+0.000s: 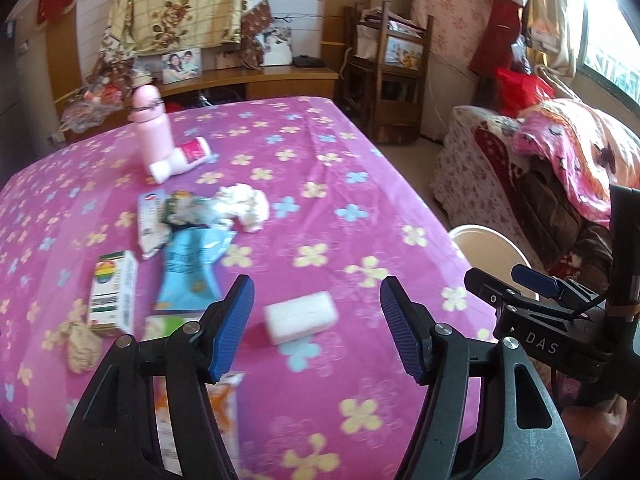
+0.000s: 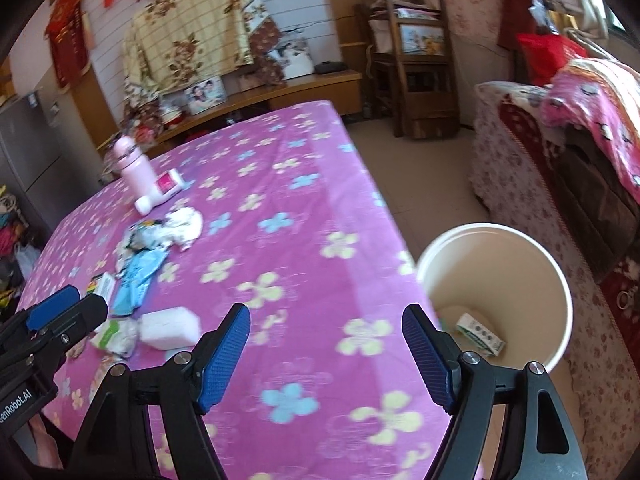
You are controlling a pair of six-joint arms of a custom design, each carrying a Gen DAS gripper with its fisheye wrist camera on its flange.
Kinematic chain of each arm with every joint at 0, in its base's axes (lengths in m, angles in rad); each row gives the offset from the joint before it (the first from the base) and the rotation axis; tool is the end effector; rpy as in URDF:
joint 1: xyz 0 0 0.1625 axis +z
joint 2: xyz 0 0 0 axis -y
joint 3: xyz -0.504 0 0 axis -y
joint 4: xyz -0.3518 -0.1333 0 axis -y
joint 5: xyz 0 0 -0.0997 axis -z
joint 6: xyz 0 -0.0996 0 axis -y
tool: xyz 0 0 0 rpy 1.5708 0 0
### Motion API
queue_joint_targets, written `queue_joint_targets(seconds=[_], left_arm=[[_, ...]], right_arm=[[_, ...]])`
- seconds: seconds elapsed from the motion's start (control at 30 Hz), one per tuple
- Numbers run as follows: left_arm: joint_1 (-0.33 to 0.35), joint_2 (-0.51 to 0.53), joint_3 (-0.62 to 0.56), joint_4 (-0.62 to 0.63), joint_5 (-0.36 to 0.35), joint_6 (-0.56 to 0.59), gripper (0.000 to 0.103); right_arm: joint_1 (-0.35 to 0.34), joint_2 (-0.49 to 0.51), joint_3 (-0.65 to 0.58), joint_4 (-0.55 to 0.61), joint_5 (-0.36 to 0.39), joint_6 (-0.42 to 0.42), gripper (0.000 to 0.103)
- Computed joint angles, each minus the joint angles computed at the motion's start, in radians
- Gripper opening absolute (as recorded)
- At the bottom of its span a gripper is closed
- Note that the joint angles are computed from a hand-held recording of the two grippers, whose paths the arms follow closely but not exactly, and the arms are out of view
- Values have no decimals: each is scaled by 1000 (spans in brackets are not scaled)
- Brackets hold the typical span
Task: Collect trash
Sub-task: 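Move both open tools back over the table toward the remaining trash, then grasp the crumpled tan paper with the left tool while the right tool grasps the white sponge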
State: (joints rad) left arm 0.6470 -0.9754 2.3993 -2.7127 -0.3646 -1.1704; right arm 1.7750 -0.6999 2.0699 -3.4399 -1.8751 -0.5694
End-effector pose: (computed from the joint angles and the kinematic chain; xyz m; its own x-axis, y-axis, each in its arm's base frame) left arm -0.1987 -0.4338 0.1699 -0.7087 -0.3612 -0.6060 0.2918 0.6320 -0.7179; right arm 0.2207 -0.5555 0.1067 -0.7153 -0.5082 0.4796 -0.6693 0.6955 -0.2613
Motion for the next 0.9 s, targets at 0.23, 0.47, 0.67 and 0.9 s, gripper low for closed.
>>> queue_joint_targets(seconds=[0.23,0.47,0.67,0.9], left_arm=[[-20,-160,75,223,-19,-186,67],[-44,-358,155,469,-49,-396,67],[-53,-499,224,612,-73,-521,67],[2,-563,307,531,-75,-508,67]], right_arm=[[42,39,0,44,20,-17,77],[64,73,-16,104,41,-22,77],[76,112,-44,183,39,-6,77],[98,170,-62,182,22,9,78]])
